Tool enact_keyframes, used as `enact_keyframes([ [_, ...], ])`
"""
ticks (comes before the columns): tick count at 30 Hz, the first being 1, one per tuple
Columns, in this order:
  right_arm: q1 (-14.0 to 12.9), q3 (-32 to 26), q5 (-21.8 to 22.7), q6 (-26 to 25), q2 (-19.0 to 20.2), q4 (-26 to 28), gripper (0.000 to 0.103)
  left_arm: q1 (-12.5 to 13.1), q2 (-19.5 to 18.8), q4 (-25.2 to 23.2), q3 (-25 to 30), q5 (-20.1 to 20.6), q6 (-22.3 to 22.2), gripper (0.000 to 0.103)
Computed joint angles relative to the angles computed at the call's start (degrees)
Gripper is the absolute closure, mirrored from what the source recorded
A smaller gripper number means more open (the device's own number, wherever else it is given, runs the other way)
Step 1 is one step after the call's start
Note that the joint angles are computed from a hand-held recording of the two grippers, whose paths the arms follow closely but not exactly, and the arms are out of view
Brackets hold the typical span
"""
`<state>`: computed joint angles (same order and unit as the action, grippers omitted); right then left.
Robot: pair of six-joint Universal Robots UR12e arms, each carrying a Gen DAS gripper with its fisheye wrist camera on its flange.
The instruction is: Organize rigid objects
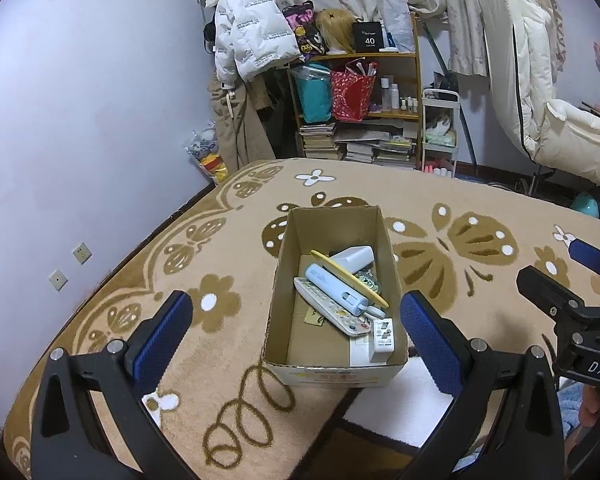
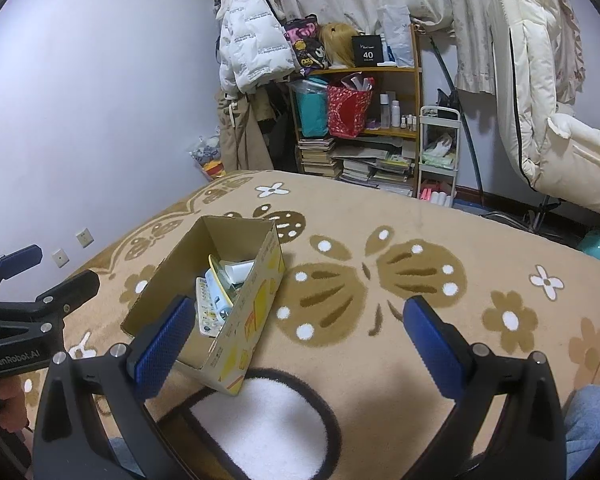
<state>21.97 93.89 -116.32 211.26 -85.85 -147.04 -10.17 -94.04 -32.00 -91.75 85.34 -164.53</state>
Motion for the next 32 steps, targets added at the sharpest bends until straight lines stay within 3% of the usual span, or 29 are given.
enact_keyframes([
  [3, -0.3, 0.3, 1.4, 0.7, -0.1, -0.9, 0.0, 0.1, 0.0, -0.6, 0.1, -0.5, -0.4, 0.0],
  [32, -0.1, 0.7, -1.4, 3.0, -0.6, -0.7, 0.0, 0.4, -0.2, -2.0, 0.6, -0.9, -1.5, 0.0],
])
